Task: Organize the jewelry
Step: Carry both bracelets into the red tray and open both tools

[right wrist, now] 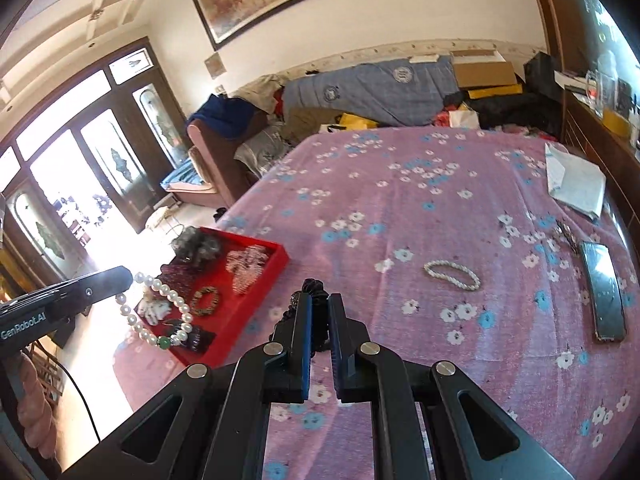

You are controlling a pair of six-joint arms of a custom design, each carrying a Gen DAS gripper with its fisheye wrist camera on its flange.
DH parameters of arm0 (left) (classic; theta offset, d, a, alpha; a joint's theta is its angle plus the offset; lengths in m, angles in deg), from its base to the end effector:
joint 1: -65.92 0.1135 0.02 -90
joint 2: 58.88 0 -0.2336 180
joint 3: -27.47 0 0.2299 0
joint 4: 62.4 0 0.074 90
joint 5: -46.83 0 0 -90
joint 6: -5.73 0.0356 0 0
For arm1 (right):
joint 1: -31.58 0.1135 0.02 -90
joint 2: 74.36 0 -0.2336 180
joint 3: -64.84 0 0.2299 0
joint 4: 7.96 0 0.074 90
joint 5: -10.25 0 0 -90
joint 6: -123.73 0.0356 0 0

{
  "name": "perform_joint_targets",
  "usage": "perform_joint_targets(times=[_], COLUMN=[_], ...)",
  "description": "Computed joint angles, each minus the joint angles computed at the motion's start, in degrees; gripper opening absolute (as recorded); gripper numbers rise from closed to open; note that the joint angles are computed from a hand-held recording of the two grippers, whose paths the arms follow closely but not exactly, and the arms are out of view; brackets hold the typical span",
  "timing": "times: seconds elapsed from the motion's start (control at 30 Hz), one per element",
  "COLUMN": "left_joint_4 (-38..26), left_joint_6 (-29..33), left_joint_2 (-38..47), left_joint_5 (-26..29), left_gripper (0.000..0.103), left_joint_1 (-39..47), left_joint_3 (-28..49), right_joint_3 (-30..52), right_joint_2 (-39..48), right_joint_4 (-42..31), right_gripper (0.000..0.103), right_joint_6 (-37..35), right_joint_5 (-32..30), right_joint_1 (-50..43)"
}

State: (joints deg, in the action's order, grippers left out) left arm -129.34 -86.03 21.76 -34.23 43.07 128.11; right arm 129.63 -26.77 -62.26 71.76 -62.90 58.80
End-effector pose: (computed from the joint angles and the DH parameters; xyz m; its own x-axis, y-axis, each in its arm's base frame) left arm 0.2490 -0.1109 0.3429 -0.6878 0.2569 -0.6790 0.4605 0.8774 -0.1345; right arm 0.1544 0.0678 0.2888 -0.5656 0.3721 -0.7360 0.1476 0.9237 0.3536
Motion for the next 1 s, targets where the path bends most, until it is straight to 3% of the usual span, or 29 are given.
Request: perform_joint_targets(times=[0.3, 0.6, 1.0], left_joint_4=[-2.4, -4.2, -4.7], left_joint_6=[3.1, 7.5, 12.0], left_joint_2=[-0.9, 2.1, 10.8], left_joint_5=[3.1, 6.1, 9.0], left_gripper=[0.009, 0.009, 0.009], left_joint_1=[9.6, 17.0, 20.9], left_joint_3=[5.1, 10.5, 13.2], right_joint_3=[6.1, 7.6, 11.5], right_joint_2=[4.4, 9.5, 20.4], right_joint_4=[1.3, 5.5, 9.6], right_gripper=[0.009, 0.009, 0.009], right_joint_6=[-0.6, 0.3, 2.9], right_joint_5=[4.0, 3.1, 1.5], right_joint_1=[6.3, 7.8, 8.9])
